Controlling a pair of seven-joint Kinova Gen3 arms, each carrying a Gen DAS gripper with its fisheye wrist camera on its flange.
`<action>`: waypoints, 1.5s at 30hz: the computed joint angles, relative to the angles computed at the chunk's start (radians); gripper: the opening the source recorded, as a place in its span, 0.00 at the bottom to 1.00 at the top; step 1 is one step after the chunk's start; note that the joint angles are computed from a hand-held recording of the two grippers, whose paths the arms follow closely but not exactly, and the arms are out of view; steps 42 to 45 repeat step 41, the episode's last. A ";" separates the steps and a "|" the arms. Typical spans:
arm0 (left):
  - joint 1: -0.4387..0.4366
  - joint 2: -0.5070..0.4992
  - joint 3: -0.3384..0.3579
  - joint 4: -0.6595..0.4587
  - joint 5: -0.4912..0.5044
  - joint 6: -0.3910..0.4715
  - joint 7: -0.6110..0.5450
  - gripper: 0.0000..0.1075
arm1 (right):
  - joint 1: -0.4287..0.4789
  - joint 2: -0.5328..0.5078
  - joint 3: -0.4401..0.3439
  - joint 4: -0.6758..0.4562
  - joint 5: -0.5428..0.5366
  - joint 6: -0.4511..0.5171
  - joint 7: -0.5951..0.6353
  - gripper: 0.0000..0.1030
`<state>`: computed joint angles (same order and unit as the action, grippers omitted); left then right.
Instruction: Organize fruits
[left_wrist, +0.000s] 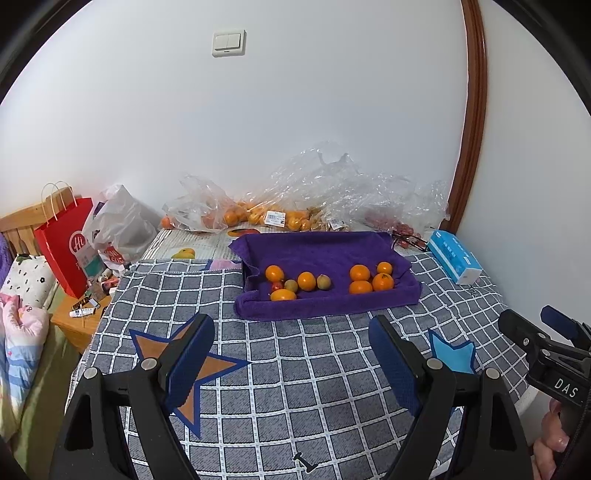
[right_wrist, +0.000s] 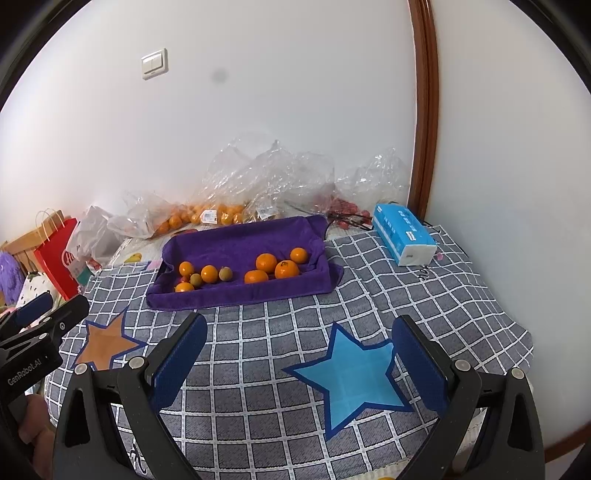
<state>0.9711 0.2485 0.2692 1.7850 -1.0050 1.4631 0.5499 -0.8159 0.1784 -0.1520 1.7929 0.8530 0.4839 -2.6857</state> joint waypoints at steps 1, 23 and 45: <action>0.000 0.001 0.000 -0.002 0.001 0.001 0.000 0.79 | 0.000 -0.001 0.000 0.001 0.001 0.000 -0.003 0.96; 0.000 -0.012 0.005 0.006 -0.009 -0.001 0.014 0.79 | -0.003 0.004 0.000 -0.005 -0.002 0.005 0.008 0.96; -0.010 -0.022 0.012 0.026 -0.009 -0.003 0.023 0.79 | -0.013 0.013 -0.001 -0.009 0.008 0.008 0.005 0.96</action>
